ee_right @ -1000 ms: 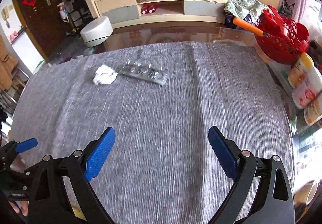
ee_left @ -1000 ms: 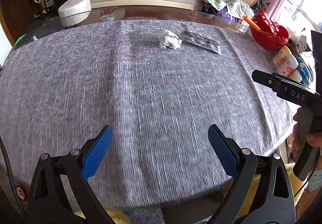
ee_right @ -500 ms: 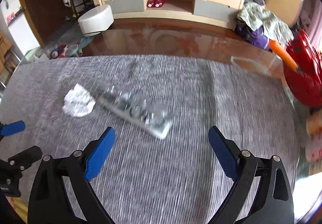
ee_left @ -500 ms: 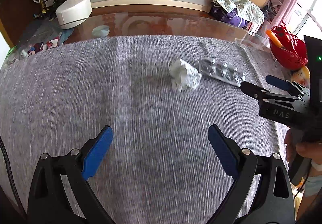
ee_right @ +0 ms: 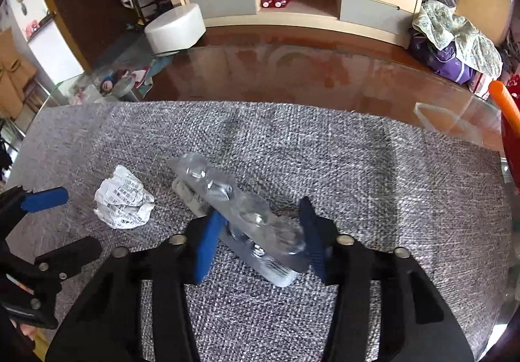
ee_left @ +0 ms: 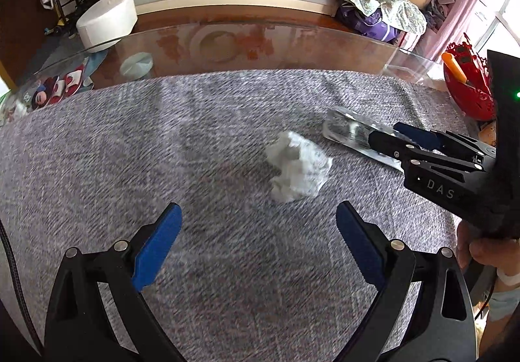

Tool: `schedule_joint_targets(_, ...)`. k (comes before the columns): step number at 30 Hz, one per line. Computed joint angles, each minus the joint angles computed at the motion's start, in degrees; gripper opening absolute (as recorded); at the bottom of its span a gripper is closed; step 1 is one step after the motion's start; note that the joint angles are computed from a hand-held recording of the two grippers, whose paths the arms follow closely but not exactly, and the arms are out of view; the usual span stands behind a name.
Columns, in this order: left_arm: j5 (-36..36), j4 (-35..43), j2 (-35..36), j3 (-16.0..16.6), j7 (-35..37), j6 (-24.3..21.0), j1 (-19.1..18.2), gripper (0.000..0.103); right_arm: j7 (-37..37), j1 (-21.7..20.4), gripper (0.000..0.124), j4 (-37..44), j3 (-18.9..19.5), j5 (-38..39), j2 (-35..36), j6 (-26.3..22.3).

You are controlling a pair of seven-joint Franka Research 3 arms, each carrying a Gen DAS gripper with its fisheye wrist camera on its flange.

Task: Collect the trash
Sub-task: 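Grasp the crumpled white paper with the left tool while the right tool grasps the clear blister pack, then lower both held items into the bin and open both tools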

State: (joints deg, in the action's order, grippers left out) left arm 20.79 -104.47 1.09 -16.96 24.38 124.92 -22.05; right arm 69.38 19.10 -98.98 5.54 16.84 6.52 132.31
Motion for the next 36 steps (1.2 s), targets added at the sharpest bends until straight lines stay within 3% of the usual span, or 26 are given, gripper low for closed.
schedule_joint_targets(1, 0.08, 0.46, 0.5, 0.02, 0.3, 0.27, 0.01, 0.09, -0.16, -0.16, 0.031, 0.18, -0.04, 0.53, 0.01, -0.49)
schedule_joint_targets(6, 1.67, 3.54, 3.52, 0.22, 1.5, 0.61, -0.42, 0.085, -0.65, -0.76, 0.03, -0.35, -0.31, 1.83, -0.59, -0.37)
schedule_joint_targets(8, 1.21, 4.39, 4.59, 0.47, 2.61, 1.27, -0.36, 0.07, -0.73, -0.88, 0.03, -0.34, -0.38, 1.8, -0.67, -0.57)
schedule_joint_targets(11, -0.13, 4.54, 5.44, 0.71, 3.91, 2.84, -0.26, 0.053, -0.58, -0.94, 0.03, -1.09, -0.45, 1.36, -1.39, -0.44)
schedule_joint_targets(13, 1.03, 4.88, 5.9, 0.86, 3.71, 2.68, -0.63, 0.048, -0.85, -1.1, 0.03, -1.56, -0.49, 1.72, -1.78, -0.44)
schedule_joint_targets(15, 1.41, 4.96, 5.98, 0.94, 3.46, 2.86, -0.83, 0.036, -0.95, -1.26, 0.03, -2.2, -0.56, 2.13, -2.4, -0.52)
schedule_joint_targets(16, 0.91, 4.61, 5.78, 0.96, 3.52, 3.54, -0.74, 0.025, -0.97, -1.35, 0.03, -2.63, -0.62, 2.18, -2.86, -0.59)
schedule_joint_targets(17, 0.17, 4.15, 5.47, 0.93, 3.72, 4.24, -0.63, 0.022, -0.9, -1.4, 0.03, -3.06, -0.66, 2.1, -3.32, -0.66)
schedule_joint_targets(26, 4.19, 4.25, 2.04, -0.44, 1.7, 0.68, -2.73, 0.018, 1.35, -1.61, 0.03, -8.0, -0.82, 0.38, -9.82, -0.63)
schedule_joint_targets(36, 8.38, 4.64, -5.58, -4.68, -4.57, -7.06, -5.84, 0.018, 3.88, -2.03, 0.03, -16.14, -0.27, -0.84, -24.32, -0.44)
